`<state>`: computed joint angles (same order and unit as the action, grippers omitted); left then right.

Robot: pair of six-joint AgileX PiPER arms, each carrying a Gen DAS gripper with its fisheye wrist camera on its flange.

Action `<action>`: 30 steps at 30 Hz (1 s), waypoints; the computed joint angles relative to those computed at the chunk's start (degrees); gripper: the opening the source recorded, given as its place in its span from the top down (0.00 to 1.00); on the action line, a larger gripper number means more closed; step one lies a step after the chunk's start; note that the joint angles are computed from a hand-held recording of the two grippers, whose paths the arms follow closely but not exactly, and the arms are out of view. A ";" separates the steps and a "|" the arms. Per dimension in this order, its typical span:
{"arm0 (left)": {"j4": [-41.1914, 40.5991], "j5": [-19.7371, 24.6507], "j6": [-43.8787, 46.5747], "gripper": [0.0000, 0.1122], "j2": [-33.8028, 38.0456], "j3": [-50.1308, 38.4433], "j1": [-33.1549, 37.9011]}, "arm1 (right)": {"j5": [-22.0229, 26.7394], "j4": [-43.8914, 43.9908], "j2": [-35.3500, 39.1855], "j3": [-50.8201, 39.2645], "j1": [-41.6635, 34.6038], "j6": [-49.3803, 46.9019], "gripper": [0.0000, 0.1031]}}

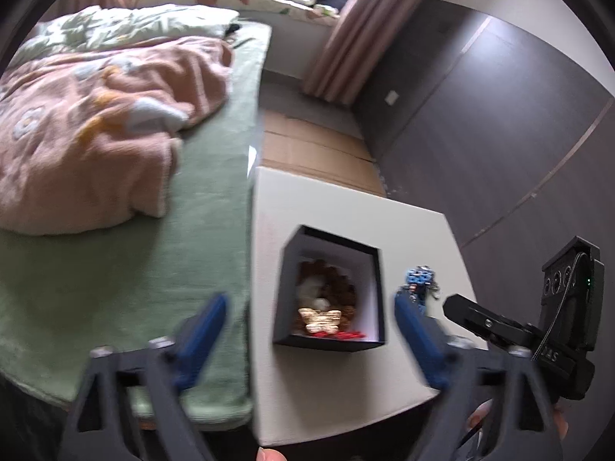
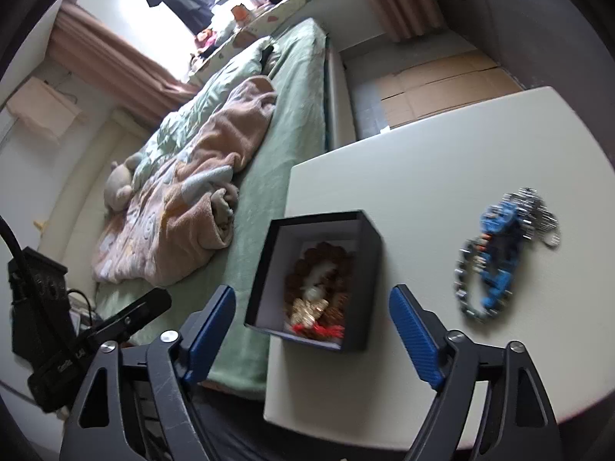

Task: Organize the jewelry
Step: 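Drop the white butterfly brooch into the black box and open the right gripper, then grasp the blue flower-knot bracelet with the left gripper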

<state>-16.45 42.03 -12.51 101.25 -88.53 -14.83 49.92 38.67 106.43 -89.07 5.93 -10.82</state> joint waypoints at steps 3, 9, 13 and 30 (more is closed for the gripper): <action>0.09 -1.29 -0.02 0.09 0.22 -0.59 -2.27 | -0.94 -1.24 -3.63 3.69 -2.34 -0.44 0.05; -3.65 -1.49 2.26 0.09 2.31 -3.05 -4.86 | -3.04 1.19 -8.52 10.51 -8.75 -4.46 0.00; -0.21 -0.62 0.48 0.09 4.27 -6.56 -8.03 | -3.55 2.65 -9.67 12.81 -12.46 -7.28 0.00; 11.42 18.68 -5.29 0.09 25.94 -43.25 -17.69 | -4.85 8.42 -10.23 18.55 -27.91 -13.23 0.00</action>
<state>-5.03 60.71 -17.80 127.19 -131.79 -32.52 45.07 47.09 96.19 -70.51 -21.98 -24.05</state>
